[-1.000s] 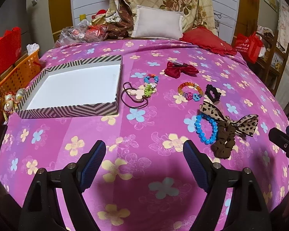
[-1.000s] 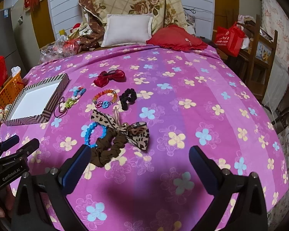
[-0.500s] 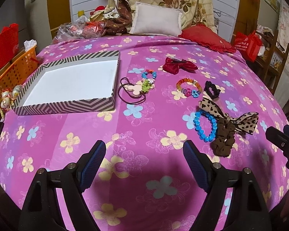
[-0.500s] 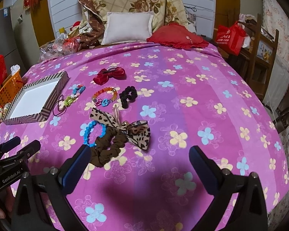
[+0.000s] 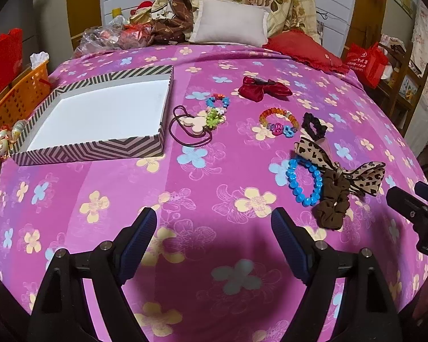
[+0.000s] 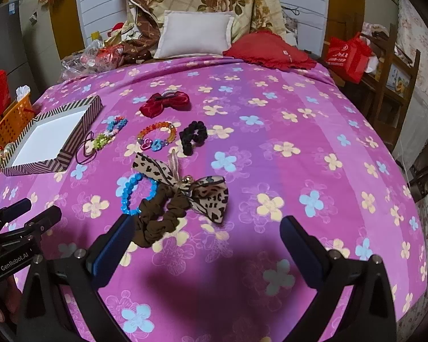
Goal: Organize jewelry
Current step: 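Grasp the leopard-print bow with brown scrunchie using the right tool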
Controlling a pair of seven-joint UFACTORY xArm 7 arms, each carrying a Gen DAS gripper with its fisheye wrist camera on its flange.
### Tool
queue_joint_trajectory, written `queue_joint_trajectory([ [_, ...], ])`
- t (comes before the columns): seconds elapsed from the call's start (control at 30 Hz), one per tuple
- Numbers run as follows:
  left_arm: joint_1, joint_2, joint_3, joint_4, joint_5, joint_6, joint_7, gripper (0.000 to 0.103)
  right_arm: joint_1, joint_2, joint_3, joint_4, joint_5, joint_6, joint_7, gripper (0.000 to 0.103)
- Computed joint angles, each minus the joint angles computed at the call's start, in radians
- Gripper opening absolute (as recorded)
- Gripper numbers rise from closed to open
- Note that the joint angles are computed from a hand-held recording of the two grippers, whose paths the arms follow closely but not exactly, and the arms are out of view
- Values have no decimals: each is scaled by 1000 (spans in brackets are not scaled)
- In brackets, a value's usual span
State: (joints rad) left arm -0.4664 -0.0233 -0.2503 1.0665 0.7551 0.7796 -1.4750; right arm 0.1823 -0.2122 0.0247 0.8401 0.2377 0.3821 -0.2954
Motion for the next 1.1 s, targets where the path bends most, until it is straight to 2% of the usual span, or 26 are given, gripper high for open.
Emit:
queue_joint_trajectory([
  [0.53, 1, 13, 8, 5, -14, -6, 17, 65, 5, 26, 0, 21, 16, 8, -24, 101],
  [0.63, 3, 13, 11, 3, -15, -5, 24, 65, 12, 49, -3, 38, 38, 22, -64, 94],
  [0.7, 5, 10, 13, -2, -18, -11, 28, 65, 14, 71, -8, 60, 67, 48, -97, 85],
  [0.77, 8, 8, 14, -5, -22, -16, 33, 65, 11, 98, -13, 91, 112, 85, -135, 70],
  [0.87, 9, 11, 13, -3, -21, -15, 34, 65, -6, 148, -8, 146, 160, 140, -170, 68],
  [1.1, 18, 15, 20, -5, -34, -34, 43, 65, -39, 224, 28, 212, 128, 158, -173, 68],
])
